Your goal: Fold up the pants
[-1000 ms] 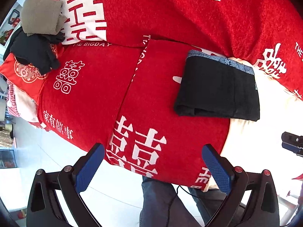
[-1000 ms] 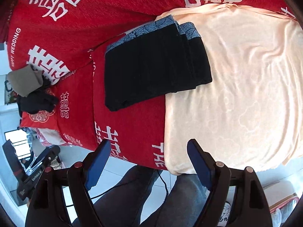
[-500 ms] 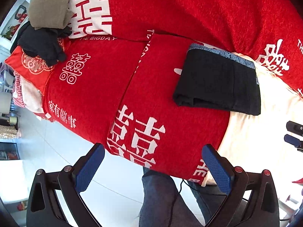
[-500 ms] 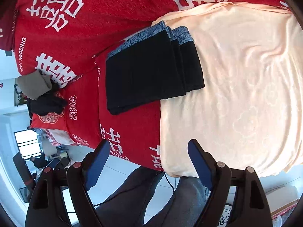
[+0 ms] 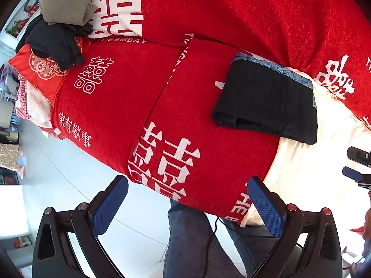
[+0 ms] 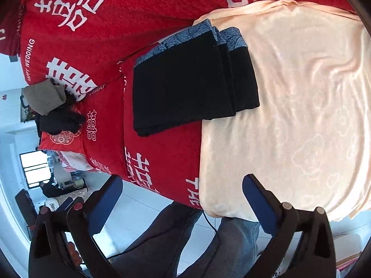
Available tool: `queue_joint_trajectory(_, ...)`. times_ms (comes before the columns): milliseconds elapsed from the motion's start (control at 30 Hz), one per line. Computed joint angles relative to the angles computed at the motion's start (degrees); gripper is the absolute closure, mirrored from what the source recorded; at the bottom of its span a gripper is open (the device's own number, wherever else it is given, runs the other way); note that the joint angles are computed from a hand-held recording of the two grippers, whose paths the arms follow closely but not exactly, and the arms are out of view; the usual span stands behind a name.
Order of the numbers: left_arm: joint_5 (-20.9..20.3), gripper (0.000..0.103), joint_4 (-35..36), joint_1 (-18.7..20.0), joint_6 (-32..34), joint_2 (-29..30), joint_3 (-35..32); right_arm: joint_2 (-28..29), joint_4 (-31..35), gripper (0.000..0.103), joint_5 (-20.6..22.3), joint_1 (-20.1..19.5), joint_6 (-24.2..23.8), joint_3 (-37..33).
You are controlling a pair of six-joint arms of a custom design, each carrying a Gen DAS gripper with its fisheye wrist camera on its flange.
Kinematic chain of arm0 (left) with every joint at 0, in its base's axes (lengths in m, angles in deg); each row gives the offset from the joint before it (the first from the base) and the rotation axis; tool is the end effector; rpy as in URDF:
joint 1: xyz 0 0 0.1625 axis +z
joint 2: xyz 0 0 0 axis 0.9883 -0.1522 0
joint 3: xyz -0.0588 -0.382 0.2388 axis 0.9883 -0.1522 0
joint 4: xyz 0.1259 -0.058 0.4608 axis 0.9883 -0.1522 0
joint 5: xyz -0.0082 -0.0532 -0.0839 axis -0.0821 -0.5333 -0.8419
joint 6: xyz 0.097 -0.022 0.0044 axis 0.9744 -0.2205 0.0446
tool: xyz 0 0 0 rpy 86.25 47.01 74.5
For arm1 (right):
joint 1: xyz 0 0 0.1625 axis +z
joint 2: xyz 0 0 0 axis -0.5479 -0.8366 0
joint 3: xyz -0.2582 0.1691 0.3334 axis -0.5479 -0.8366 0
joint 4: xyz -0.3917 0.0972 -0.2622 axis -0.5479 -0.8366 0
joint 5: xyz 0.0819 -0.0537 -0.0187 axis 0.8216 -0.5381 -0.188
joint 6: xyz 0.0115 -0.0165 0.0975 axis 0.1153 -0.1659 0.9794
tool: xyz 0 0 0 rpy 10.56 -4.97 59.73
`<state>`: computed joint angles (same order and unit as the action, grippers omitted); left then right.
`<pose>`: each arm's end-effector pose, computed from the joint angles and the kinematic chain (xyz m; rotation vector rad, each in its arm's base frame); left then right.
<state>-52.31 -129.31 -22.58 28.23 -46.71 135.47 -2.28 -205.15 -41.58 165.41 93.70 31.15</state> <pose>-0.1548 -0.6398 0.4803 1.0296 2.1289 0.2040 0.4644 -0.4036 0.0281 -1.3871 -2.5159 0.9702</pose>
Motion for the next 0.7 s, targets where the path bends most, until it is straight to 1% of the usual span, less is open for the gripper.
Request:
queue_joint_trajectory(200, -0.83, 0.000, 0.04, -0.51, 0.13, 0.07, -0.04, -0.69, -0.11, 0.000, -0.17, 0.02, -0.25, 0.60)
queue_joint_trajectory(333, -0.50, 0.000, -0.09, -0.92, 0.97, -0.38, 0.64, -1.40, -0.79, 0.000, -0.24, 0.09, 0.53, 1.92)
queue_joint_trajectory(500, -0.22, 0.000, 0.95, -0.72, 0.10, -0.29, 0.39, -1.54, -2.46, 0.000, 0.20, -0.03, 0.76, 2.98)
queue_joint_trajectory(700, 0.28, 0.000, 1.70, -0.43, -0.66, -0.21, 0.22, -0.90, -4.80, 0.000, 0.99, -0.46, -0.92, 3.04)
